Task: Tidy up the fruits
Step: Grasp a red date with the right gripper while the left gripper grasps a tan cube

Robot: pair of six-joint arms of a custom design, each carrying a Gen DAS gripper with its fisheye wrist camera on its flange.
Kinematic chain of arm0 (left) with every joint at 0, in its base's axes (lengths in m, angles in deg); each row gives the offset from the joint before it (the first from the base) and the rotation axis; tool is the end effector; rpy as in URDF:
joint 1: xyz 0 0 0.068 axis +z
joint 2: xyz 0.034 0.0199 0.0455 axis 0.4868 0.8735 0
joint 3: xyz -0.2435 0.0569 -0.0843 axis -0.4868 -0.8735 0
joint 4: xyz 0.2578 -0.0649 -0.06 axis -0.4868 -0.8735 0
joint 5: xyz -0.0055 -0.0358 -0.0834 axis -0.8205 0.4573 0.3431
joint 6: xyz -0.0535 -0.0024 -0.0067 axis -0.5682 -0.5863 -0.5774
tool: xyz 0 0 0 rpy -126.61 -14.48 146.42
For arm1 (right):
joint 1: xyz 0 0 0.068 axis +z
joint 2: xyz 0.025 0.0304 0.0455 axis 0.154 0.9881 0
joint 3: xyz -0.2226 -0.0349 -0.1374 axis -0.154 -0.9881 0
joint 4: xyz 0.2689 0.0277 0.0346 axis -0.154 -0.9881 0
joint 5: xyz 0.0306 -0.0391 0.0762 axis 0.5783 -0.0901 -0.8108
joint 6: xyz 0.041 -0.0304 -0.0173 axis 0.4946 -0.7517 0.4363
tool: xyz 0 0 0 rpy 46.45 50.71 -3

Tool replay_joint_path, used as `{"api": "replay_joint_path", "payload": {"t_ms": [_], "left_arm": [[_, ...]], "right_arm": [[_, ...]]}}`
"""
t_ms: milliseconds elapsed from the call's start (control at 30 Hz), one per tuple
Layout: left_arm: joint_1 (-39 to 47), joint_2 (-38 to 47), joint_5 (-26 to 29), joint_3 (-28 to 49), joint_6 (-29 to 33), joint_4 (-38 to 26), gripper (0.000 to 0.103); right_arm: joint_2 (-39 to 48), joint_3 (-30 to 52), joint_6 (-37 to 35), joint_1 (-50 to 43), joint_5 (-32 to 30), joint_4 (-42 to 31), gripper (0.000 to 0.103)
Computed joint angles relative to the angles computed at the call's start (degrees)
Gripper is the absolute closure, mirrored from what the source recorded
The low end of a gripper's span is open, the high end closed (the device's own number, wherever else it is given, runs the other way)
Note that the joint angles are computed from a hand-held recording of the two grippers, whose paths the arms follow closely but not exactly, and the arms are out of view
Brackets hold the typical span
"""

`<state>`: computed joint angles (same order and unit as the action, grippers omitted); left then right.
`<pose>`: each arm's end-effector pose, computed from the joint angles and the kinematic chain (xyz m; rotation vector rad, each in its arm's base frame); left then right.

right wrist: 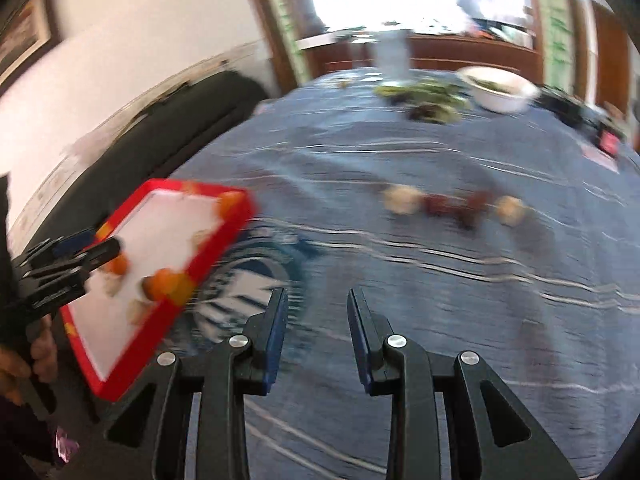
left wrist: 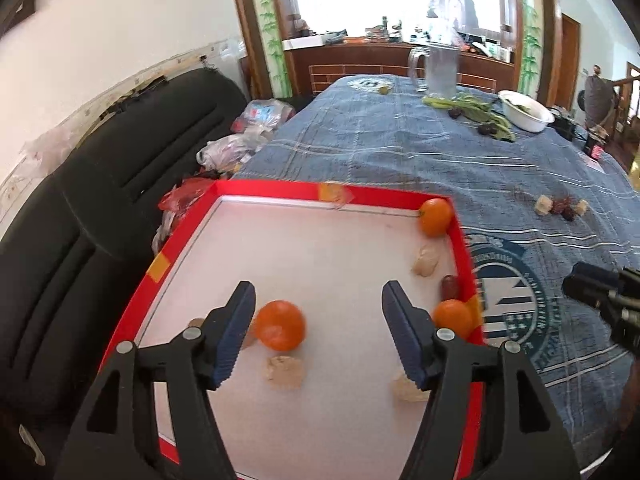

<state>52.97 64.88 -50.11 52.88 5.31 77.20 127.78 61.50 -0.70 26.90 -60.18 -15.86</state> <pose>0.1451 0.0627 0.1059 -0.2209 2.3590 0.2672 0.2382 0.0894 0.0640 -0.4412 2.3588 0.5658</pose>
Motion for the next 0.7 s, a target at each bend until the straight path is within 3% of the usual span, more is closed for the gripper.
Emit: {"api": "replay_joint_path", "payload": {"t_ms": [233,433,700], "left_arm": [[-15.0,-2.6,-7.0,0.3,-5.3,-2.7,0.034],[-26.6,-0.8,-11.7,1.6,-10.0,-3.2,0.034],[-33.9,1.9,-14.2,5.1,-12.5,-4.4,0.034]], "right_arm": [[1.5,3.7,-3.9,-11.3,-2.2,-5.5,0.073],[7.8,12.0,-4.4,-10.2,0.0,-8.1,0.073],[17.7,23.4,-6.6,-7.7,6.1,-11.6,0.074]]}}
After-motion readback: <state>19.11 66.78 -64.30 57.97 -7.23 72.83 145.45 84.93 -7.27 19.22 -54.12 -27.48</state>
